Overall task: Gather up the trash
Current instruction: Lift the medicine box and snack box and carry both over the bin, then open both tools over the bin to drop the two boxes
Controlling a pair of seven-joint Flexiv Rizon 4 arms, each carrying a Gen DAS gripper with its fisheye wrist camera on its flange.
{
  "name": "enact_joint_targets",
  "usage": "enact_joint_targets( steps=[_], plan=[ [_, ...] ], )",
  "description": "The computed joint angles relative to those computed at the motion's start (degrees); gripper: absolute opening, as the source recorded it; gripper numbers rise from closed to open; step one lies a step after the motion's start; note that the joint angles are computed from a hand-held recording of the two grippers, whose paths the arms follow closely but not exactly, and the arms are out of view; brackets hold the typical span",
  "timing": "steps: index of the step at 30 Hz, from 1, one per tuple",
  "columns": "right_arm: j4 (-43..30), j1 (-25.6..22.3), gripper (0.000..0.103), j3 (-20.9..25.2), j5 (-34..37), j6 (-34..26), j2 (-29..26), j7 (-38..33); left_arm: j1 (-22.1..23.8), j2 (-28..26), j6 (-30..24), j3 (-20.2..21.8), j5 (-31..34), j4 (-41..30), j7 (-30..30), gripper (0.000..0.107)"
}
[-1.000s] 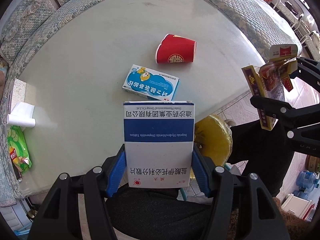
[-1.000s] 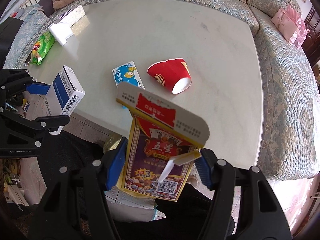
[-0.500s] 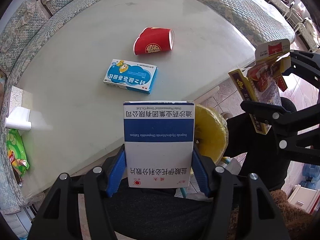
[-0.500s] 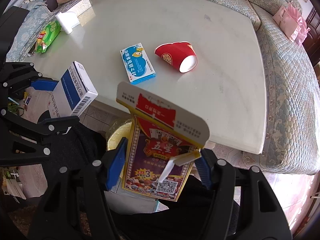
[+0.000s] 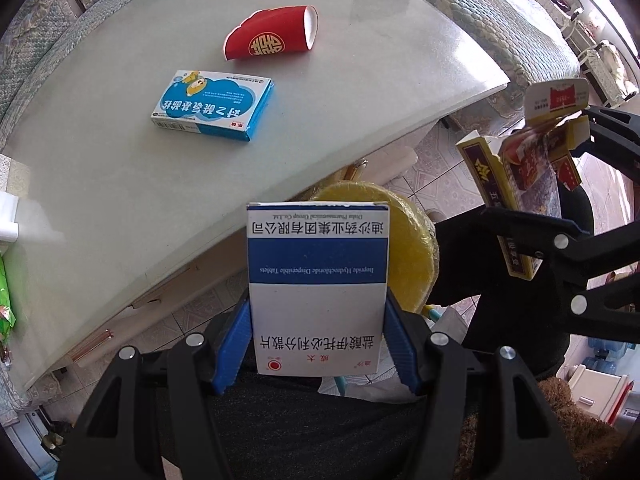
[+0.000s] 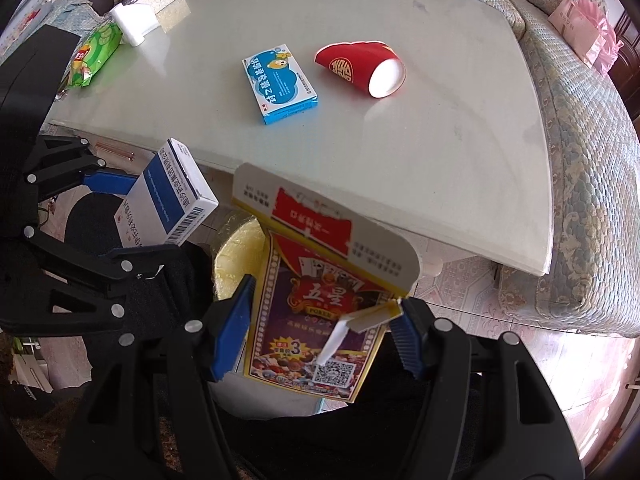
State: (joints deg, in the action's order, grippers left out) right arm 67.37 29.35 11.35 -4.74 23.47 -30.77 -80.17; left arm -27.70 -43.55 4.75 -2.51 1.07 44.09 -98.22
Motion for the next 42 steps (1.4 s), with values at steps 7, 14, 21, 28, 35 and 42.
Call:
enact_joint_targets(
  steps=[7, 14, 21, 28, 35, 42],
  plan=[
    [2.8, -0.1, 0.062, 0.3, 0.5, 1.7, -0.9, -0.1, 1.2, 2.2, 9.2, -1.5, -2.8, 10.6, -1.7, 0.060],
    [4.5, -0.2, 0.063, 0.3, 0.4, 3.2, -2.4, -0.1, 0.7, 1.2, 13.4, -1.7, -3.0, 14.7, -2.5, 0.060],
    [4.6, 0.2, 0.063, -0.2, -1.2, 4.0, -4.6, 0.2, 1.5, -0.7, 16.2, -2.6, -5.5, 17.5, -3.2, 0.060],
    [4.3, 0.7, 0.063, -0.5, -2.2, 4.8, -6.9, 0.9, 1.7, -3.1, 17.7, -2.7, -6.8, 18.0, -3.9, 0.060],
    [3.2, 0.9, 0.063, -0.6, -2.5, 4.7, -9.7, 0.7, 1.8, -5.8, 17.1, -2.7, -7.4, 17.0, -4.6, 0.060],
    [2.8, 0.9, 0.063, -0.6, -2.5, 4.6, -11.7, 0.3, 2.1, -8.4, 16.3, -3.3, -8.9, 16.0, -4.5, 0.060]
  ],
)
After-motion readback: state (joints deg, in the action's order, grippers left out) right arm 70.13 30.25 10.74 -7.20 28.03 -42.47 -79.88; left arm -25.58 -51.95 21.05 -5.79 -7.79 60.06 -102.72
